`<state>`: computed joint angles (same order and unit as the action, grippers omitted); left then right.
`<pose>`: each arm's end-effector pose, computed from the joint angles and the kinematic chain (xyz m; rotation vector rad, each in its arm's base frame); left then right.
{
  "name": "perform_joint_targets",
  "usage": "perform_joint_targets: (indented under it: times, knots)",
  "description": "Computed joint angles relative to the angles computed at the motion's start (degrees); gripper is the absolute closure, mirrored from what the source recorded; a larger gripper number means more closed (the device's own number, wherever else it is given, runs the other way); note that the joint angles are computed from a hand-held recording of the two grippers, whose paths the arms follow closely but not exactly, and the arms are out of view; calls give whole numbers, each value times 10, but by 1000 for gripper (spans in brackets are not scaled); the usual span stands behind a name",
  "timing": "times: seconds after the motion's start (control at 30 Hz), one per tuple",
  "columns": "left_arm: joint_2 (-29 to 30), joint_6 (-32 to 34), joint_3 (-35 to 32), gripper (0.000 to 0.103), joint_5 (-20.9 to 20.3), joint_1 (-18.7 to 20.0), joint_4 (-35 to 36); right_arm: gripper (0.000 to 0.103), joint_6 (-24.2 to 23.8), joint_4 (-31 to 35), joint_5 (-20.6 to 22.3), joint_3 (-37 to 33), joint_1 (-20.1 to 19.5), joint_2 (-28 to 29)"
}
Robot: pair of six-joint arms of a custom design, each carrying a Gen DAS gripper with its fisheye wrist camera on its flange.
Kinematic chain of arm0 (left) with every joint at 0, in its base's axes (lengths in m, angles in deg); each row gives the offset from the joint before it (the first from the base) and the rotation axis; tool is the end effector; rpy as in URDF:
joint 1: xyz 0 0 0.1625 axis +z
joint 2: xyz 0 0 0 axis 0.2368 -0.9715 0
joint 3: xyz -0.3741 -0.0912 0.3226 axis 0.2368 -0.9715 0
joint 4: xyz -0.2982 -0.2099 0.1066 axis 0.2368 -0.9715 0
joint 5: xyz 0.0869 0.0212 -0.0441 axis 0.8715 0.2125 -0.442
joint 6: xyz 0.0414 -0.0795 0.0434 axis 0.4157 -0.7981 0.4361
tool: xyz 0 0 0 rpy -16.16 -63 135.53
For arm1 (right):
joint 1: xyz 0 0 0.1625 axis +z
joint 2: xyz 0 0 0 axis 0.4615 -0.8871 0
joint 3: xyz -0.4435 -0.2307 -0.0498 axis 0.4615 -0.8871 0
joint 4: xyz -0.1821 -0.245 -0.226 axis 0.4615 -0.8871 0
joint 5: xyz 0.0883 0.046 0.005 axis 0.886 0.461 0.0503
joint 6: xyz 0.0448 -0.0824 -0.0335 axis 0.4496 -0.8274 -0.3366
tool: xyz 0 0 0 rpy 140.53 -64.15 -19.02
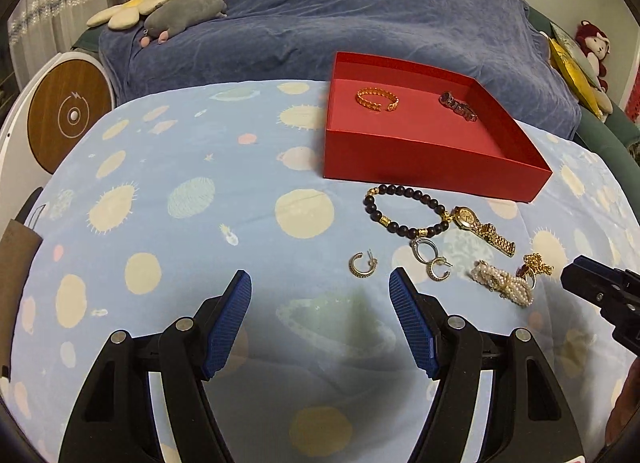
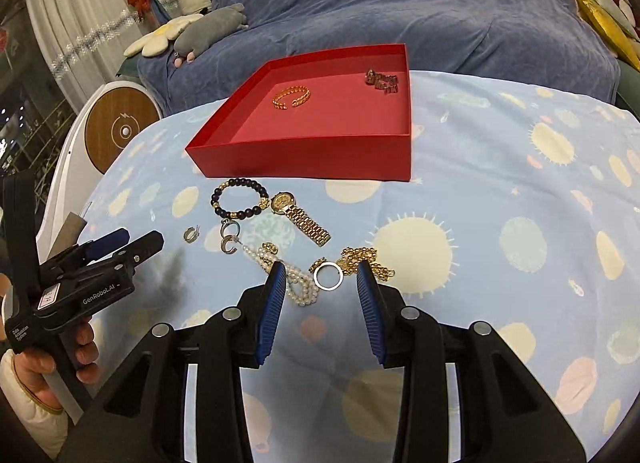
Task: Organize jewelry
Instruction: 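Withdraw both tools from the red box back over the jewelry, then grasp gold hoop earring with left tool while right tool grasps pearl strand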
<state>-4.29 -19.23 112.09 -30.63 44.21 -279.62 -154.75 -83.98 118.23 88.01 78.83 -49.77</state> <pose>-0.0990 -0.5034 0.1064 1.0095 2.4117 -0.4970 0.1718 -0.3759 0.0478 -0.1699 -2.2748 1.0521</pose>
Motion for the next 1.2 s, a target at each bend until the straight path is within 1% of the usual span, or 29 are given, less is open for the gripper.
perform_joint_targets:
  times: [0.27, 0.47, 0.53, 0.57, 0.63, 0.67, 0.7, 0.73, 0.77, 0.83, 0.9, 1.1, 1.17, 1.2]
  knots:
    - [6, 24, -1, 34, -24, 2, 5, 67, -18, 33, -12, -28, -3, 28]
    - [31, 33, -10, 35, -13, 0, -9, 67, -18, 36, -18, -28, -8, 27]
    - [35, 30, -16, 43, -16, 3, -3, 67, -16, 35, -20, -25, -10, 25]
    - [36, 25, -20, 44, -18, 5, 6, 67, -18, 34, -20, -25, -9, 25]
    - [37, 14, -28, 51, -24, 9, 24, 67, -19, 35, -21, -25, -10, 24]
    - [39, 13, -29, 52, -23, 10, 23, 68, -20, 36, -22, -26, -10, 25]
    - [42, 18, -25, 56, -20, 9, 9, 68, -21, 37, -22, -28, -10, 25]
    - [43, 20, -25, 62, -19, 8, 9, 67, -23, 38, -23, -29, -9, 25]
    - [42, 22, -24, 65, -20, 7, 9, 67, -24, 39, -24, -30, -9, 25]
    - [38, 20, -24, 81, -29, 10, 15, 68, -26, 44, -25, -35, -9, 26]
    - [33, 18, -26, 85, -35, 12, 23, 68, -28, 49, -27, -40, -10, 28]
    - [24, 15, -30, 86, -43, 20, 39, 68, -37, 65, -32, -58, -14, 34]
    - [21, 17, -27, 83, -44, 20, 36, 67, -37, 75, -34, -67, -18, 37]
    - [20, 19, -26, 77, -40, 19, 34, 67, -36, 80, -33, -72, -20, 40]
